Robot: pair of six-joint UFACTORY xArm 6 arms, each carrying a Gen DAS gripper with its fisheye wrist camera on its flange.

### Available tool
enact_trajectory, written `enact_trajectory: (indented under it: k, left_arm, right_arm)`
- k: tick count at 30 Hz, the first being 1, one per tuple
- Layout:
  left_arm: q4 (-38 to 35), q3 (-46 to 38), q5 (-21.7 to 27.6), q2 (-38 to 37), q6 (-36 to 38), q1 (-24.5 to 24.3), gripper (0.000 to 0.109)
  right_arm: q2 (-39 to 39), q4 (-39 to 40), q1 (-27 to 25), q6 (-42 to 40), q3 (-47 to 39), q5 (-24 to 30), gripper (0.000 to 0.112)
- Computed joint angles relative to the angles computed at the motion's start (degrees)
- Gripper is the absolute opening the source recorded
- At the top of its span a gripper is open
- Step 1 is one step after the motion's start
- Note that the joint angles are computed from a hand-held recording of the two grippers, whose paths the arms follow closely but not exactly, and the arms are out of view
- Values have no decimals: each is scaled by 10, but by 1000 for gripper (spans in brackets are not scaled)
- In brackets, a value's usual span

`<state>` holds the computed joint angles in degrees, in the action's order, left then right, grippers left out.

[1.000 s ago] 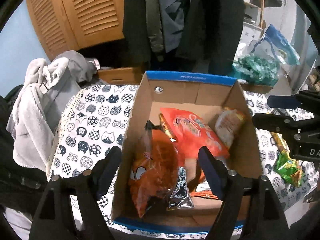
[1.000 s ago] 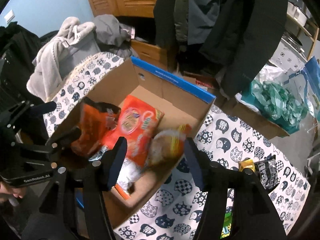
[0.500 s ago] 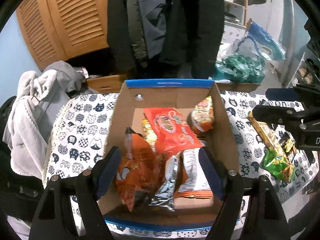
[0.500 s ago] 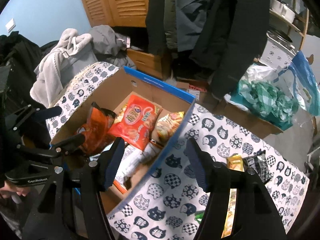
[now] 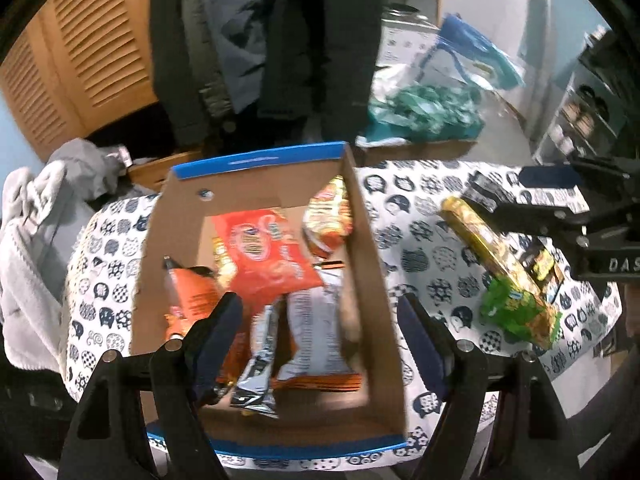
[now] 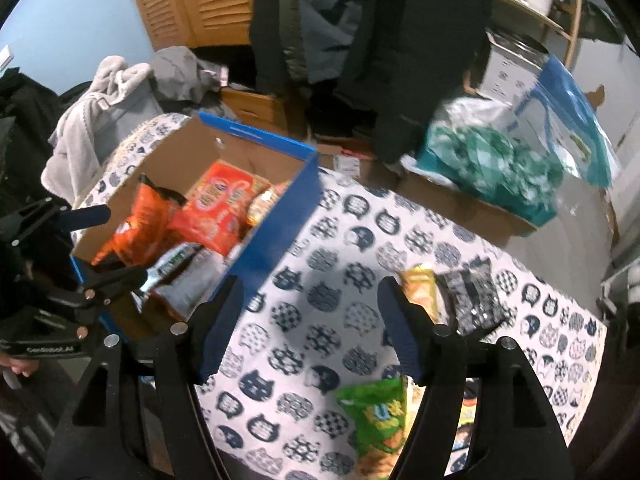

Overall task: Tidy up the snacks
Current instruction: 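Move both open tools back over the remaining snacks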

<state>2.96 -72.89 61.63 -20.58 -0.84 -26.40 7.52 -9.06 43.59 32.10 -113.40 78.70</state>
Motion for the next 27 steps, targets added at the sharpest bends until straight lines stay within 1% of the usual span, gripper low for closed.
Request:
enact_trajectory:
  k: [4,12,17,20,27]
  left_arm:
    - [11,-3,7,7,-4,-32,81]
    - [42,-22,31,34,-30,-84,81]
    - [37,-40,45,57,-46,-107,81]
    - [27,-44,45,66,-47,-119,81]
    - [37,-61,51,99,-65,-157,81]
  right_arm:
    - [-51,1,-12,11,68,-13,70]
    - [-132,0,-34,28,169,-27,70]
    - [-178,-1,-45,31,227,-29,70]
    - [-205,4,-53,32,263,-30,70]
    - [-261,3,-68,36,337,-26,70]
